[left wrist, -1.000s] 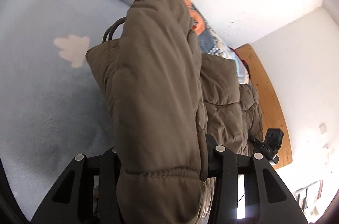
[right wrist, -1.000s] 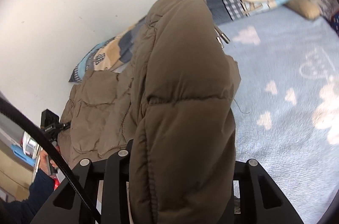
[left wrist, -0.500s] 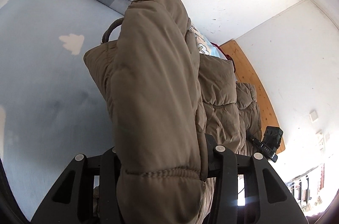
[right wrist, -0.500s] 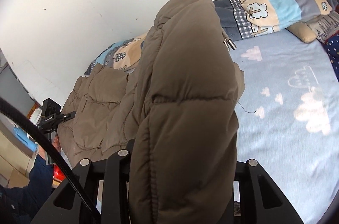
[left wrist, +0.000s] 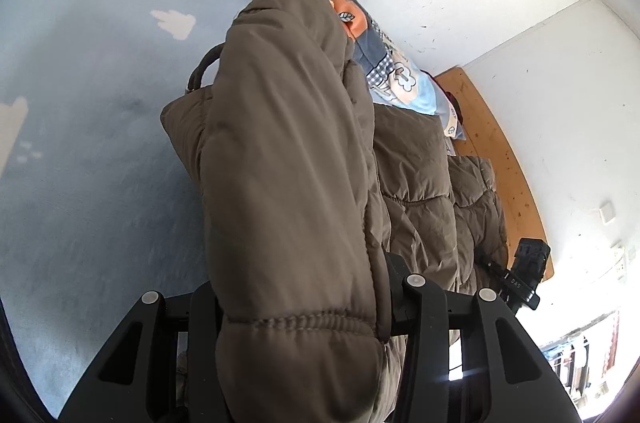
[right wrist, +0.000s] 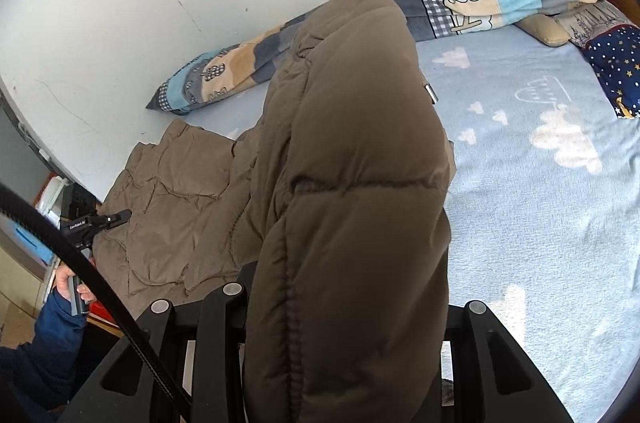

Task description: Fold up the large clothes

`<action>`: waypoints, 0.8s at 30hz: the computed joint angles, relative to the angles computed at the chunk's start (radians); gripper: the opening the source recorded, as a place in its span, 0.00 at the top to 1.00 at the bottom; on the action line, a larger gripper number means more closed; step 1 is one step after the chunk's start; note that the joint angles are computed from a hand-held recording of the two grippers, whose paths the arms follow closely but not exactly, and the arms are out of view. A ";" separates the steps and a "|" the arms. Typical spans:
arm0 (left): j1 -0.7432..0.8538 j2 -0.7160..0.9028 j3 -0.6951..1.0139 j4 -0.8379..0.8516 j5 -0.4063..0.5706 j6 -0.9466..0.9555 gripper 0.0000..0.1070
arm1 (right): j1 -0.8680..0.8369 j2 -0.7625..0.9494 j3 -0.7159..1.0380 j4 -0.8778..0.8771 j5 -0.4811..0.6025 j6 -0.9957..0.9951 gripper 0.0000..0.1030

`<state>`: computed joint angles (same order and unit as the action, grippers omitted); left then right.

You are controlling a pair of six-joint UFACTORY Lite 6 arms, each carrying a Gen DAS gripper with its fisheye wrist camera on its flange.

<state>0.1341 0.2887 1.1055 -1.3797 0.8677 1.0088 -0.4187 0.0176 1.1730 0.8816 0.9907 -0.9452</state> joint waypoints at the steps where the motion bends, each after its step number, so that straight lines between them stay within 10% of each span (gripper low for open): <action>1: 0.005 0.002 0.003 -0.006 0.007 -0.004 0.59 | 0.003 -0.004 0.010 0.000 0.001 0.007 0.61; 10: -0.017 0.170 0.000 -0.076 -0.096 0.061 0.52 | 0.020 0.087 0.013 -0.060 -0.077 0.056 0.60; 18: 0.013 0.199 -0.024 -0.121 -0.118 0.088 0.23 | -0.036 0.265 0.021 -0.089 -0.101 0.145 0.15; 24: 0.149 0.103 -0.086 -0.047 -0.034 -0.004 0.23 | -0.135 0.243 0.065 -0.125 -0.030 0.230 0.12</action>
<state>0.2830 0.3918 1.0199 -1.4271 0.8332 1.0044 -0.5540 0.2611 1.2376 0.7562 0.9611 -0.7156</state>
